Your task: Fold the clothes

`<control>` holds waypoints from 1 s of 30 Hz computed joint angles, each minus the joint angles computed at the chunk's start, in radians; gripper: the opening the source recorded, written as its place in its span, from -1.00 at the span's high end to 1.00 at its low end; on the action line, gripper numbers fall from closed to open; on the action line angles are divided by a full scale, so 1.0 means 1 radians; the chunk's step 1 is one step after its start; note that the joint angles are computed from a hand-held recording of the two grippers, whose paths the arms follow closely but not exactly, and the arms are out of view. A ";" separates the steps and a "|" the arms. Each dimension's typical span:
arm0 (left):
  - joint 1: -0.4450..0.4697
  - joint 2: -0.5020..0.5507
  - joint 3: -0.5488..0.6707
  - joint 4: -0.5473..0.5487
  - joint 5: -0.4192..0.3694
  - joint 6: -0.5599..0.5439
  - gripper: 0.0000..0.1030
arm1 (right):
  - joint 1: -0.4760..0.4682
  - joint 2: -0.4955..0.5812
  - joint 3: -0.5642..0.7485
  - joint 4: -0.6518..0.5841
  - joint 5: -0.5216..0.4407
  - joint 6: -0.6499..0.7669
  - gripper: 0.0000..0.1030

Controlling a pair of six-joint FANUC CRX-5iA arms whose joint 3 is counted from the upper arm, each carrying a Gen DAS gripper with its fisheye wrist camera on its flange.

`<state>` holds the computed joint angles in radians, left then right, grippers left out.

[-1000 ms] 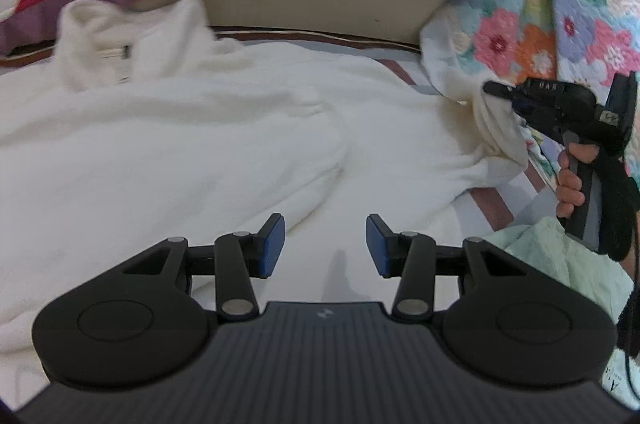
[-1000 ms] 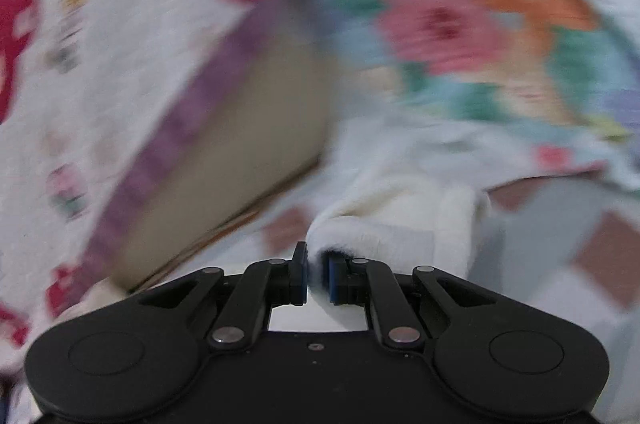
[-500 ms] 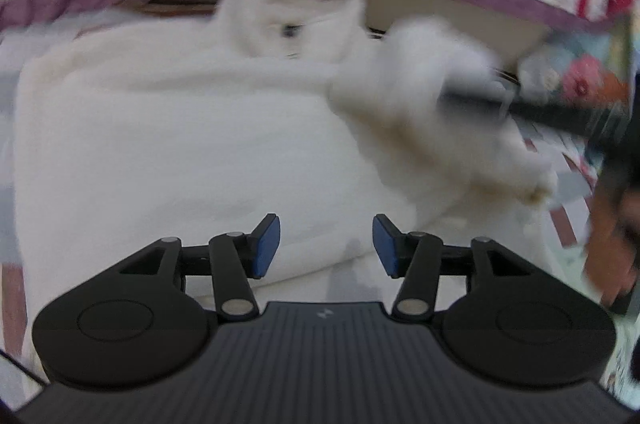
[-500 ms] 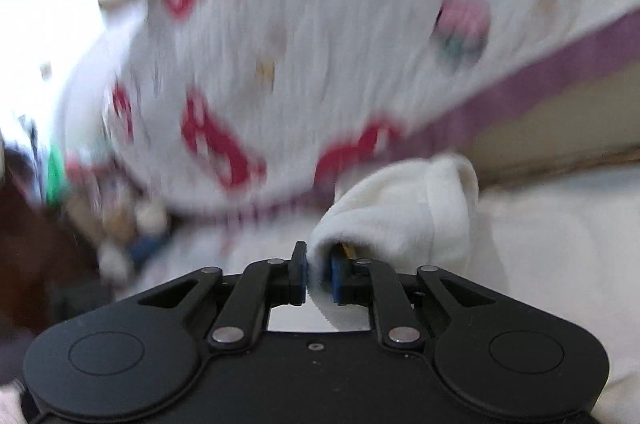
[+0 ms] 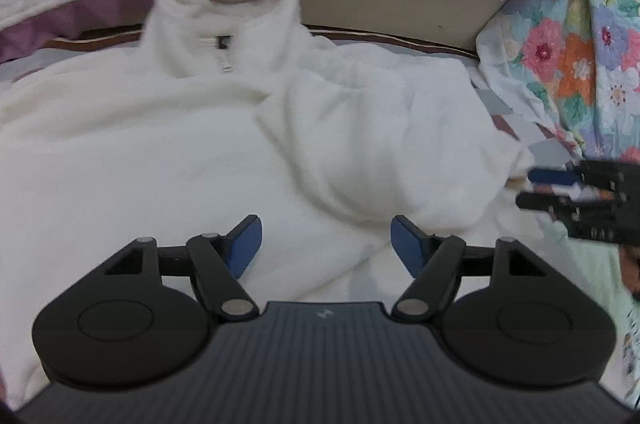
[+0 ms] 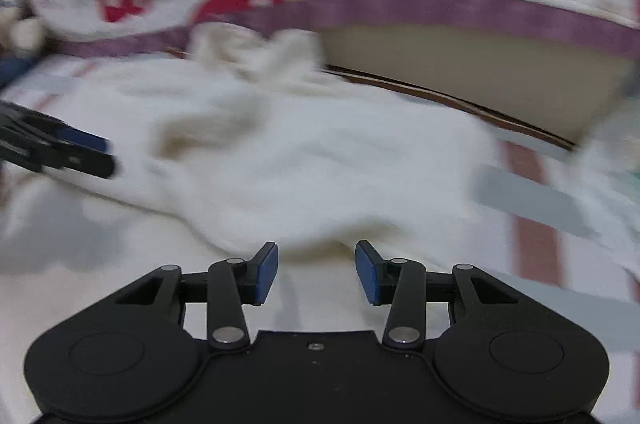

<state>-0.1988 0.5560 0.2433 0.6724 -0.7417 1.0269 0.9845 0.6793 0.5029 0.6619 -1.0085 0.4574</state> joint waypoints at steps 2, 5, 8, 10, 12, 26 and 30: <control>-0.009 0.041 0.069 0.003 -0.030 0.028 -0.37 | 0.004 -0.036 -0.068 0.036 0.003 -0.099 0.06; -0.029 0.091 0.151 -0.027 -0.047 0.060 -0.48 | 0.007 -0.038 -0.092 0.048 -0.035 -0.172 0.03; -0.050 0.199 0.354 -0.210 -0.171 0.246 -0.50 | 0.007 -0.017 -0.066 0.023 -0.090 -0.171 0.03; -0.061 0.203 0.363 -0.251 -0.137 0.269 -0.30 | -0.002 -0.010 -0.041 -0.029 -0.090 -0.158 -0.02; -0.066 0.189 0.354 -0.277 -0.095 0.269 0.45 | -0.015 -0.002 -0.025 -0.065 -0.067 -0.192 -0.10; 0.027 -0.045 0.101 -0.411 -0.022 0.346 0.60 | -0.038 -0.044 -0.194 0.056 0.046 -0.503 0.00; 0.064 -0.070 -0.003 -0.298 -0.004 0.329 0.61 | -0.030 -0.027 -0.182 0.082 0.028 -0.507 0.00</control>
<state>-0.1350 0.4861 0.2400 0.3743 -0.7461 1.3563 0.9543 0.6519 0.3210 0.7442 -0.9808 -0.0498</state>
